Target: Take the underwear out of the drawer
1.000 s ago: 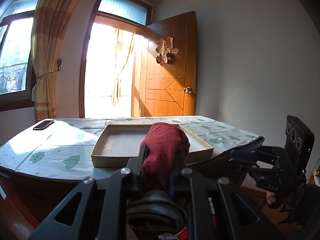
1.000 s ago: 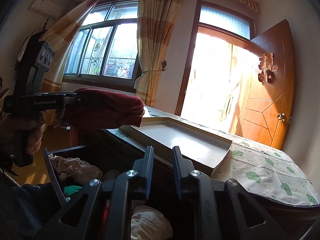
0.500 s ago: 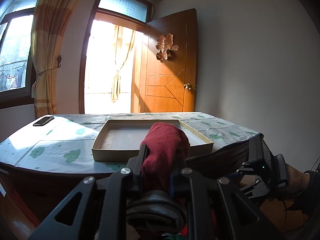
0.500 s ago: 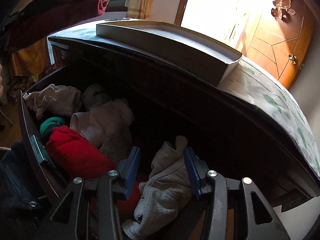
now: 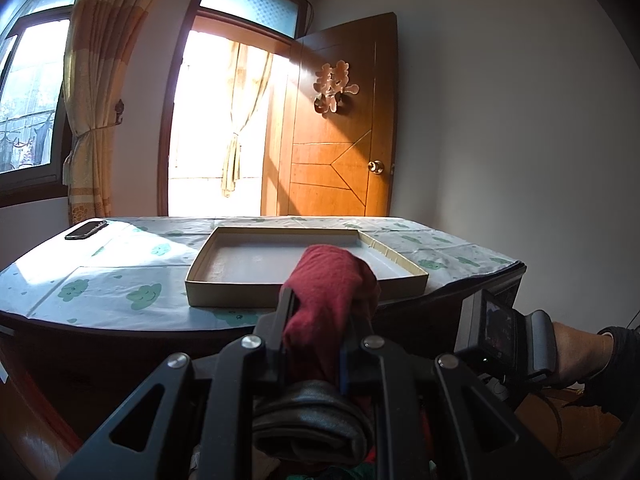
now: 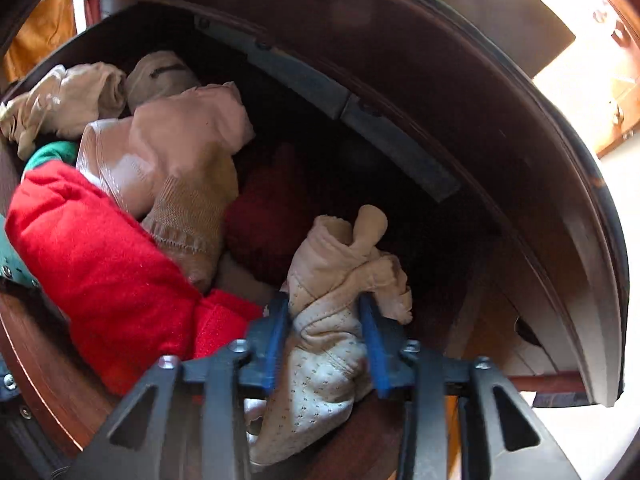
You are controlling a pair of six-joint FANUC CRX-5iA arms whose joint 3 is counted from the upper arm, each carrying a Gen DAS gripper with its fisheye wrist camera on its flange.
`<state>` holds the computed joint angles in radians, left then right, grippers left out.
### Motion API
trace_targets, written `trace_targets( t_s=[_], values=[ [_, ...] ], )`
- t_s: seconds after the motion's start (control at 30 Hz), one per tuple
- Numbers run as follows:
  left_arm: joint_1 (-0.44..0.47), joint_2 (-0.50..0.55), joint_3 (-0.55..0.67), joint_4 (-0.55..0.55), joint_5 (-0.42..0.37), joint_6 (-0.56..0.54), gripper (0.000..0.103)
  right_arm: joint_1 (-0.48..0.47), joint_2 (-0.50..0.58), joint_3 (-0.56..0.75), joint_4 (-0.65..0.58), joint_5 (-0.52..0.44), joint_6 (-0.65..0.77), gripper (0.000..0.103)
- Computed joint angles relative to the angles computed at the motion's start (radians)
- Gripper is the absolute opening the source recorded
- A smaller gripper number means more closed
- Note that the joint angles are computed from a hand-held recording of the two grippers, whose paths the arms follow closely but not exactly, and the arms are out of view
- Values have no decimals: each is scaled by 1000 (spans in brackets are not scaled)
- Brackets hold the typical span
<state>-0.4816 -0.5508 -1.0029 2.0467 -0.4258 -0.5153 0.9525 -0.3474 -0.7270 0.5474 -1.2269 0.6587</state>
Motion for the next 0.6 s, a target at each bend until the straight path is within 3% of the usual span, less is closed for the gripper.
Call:
trace_targets(
  t_s=[0.07,0.13,0.27,0.4,0.57,0.6],
  values=[
    [2,2,1,-1,1,3,15,60,-51,-48,66,-5,-81,17],
    [12,9,3,-18,-6,22,15,112,-128,-95,109,5,-165,16],
    [9,14,8,-31,-2,27,15,245,-249,-168,208,-62,-326,15],
    [-27,3,14,25,29,-15,15,356,-296,-167,277,-150,-389,15],
    [-51,6,29,58,53,-47,15,421,-368,-162,345,-189,-368,15],
    [-51,9,33,60,53,-49,15,394,-354,-141,364,-164,-358,15]
  ],
)
